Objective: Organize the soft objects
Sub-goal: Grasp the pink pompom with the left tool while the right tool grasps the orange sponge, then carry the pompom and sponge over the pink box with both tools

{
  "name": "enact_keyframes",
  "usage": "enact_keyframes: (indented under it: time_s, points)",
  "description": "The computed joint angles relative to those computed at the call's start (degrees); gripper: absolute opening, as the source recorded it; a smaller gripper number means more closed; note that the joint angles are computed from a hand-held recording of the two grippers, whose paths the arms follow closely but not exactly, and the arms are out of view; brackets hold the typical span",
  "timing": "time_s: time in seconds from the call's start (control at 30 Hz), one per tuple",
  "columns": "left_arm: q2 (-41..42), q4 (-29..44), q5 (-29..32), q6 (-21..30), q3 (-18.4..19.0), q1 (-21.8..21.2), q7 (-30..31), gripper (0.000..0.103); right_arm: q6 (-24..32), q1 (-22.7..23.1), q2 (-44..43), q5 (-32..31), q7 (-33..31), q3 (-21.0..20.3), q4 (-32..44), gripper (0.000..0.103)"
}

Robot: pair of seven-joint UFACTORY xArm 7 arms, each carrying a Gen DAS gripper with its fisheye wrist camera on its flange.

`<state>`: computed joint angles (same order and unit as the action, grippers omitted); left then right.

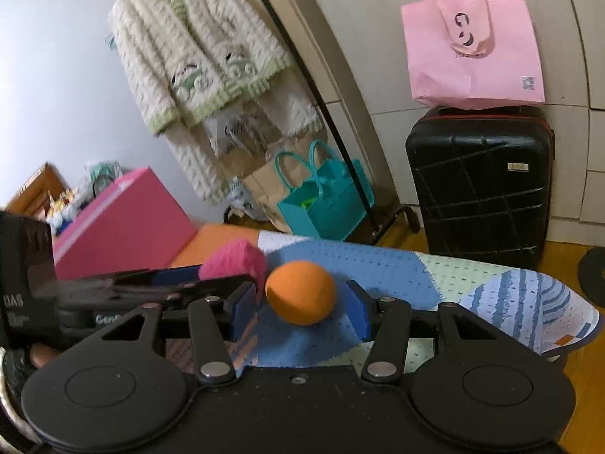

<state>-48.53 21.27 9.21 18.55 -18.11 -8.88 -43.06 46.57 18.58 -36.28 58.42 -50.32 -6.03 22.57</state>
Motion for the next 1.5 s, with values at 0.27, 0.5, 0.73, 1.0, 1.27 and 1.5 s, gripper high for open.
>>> enact_keyframes:
  time_s: [0.27,0.5,0.73,1.0,1.27,1.5]
  points:
    - [-0.08,0.85,3.32,1.98,-3.23,2.22,-0.62,0.06,-4.88,2.36,-1.35,-2.21,-1.69,2.91,-1.28,0.052]
    - [-0.64,0.98,3.4,3.45,-1.68,0.9,-0.41,0.056,-10.42,5.53,-5.41,-5.94,1.35,3.45,-3.7,0.045]
    - [-4.88,0.26,1.24,6.61,0.22,-2.82,1.16,0.056,-11.46,6.89,-10.92,-11.23,8.85,2.81,-5.96,0.045]
    - [-13.11,-0.89,-2.06,12.86,2.05,-7.79,4.57,0.056,-7.08,6.14,-21.17,-21.4,22.21,4.63,-8.38,0.045]
    - [-21.17,-0.68,-5.77,21.99,2.55,-12.01,8.11,0.055,0.4,6.38,-32.73,-29.18,33.4,6.22,-9.81,0.045]
    - [-27.27,0.67,-10.04,31.81,2.83,-15.35,10.63,0.055,8.17,6.81,-41.77,-33.08,41.03,7.6,-9.93,0.045]
